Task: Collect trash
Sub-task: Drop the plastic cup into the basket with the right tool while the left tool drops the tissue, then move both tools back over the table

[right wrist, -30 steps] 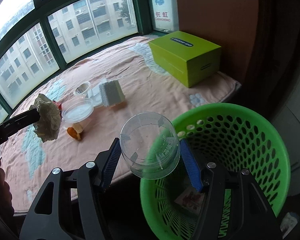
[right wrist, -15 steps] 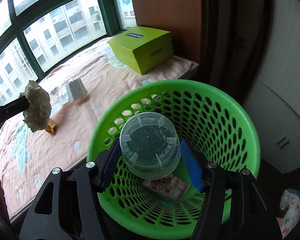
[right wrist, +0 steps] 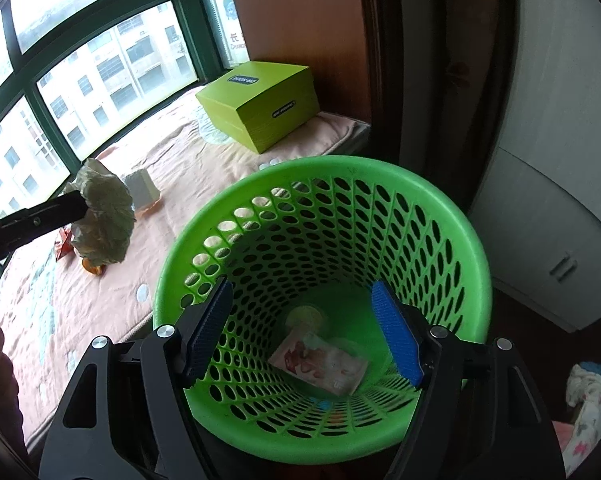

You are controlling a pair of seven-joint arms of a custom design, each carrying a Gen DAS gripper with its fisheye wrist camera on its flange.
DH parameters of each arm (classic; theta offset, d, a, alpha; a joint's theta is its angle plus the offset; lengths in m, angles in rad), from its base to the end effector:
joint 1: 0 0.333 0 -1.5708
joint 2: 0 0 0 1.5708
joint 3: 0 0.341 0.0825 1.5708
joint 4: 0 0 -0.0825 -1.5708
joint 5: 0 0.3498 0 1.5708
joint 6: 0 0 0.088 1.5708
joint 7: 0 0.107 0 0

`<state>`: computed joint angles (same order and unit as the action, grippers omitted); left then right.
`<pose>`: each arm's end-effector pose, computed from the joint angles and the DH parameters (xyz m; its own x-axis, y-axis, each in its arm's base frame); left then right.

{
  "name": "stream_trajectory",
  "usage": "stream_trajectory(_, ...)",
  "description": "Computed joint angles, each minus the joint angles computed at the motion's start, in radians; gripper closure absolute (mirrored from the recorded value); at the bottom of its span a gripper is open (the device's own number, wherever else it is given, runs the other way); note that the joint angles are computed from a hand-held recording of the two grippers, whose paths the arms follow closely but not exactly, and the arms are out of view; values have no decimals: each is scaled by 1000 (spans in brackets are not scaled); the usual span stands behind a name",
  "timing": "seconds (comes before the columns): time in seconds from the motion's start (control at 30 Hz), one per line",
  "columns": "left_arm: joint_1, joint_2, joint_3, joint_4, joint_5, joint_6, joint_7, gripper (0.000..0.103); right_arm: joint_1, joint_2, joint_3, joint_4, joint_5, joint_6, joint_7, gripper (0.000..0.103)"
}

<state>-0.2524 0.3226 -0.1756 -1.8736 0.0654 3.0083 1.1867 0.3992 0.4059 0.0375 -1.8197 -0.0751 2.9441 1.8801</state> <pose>0.6004 -0.2634 0.4856 -0.1790 -0.9445 0.2754 -0.7349 -0.0577 -0.6757 0.6108 0.2865 0.4436 0.2397 -0.9580 -0.1574 -0.7638 -0.0859 -0.6397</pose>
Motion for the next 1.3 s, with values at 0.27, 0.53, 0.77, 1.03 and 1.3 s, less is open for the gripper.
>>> stream_trajectory(0.27,-23,63,-11,86,4,-61,19,78,38,-43,-78,-59,-63,51,85,28)
stream_trajectory(0.53,-38,119,-23,157,1,-113,39,75,14,-60,-75,-87,-80,79,122,27)
stream_trajectory(0.77,-43,136,-32,172,-14,-109,59,55,5,-60,-73,-91,-78,86,129,27)
stream_trajectory(1.03,-63,93,14,118,10,-86,13,46,-13,-55,-41,-79,-61,86,96,26)
stream_trajectory(1.3,-87,-1,117,3,130,-58,-154,41,-24,-20,22,-15,-10,80,5,21)
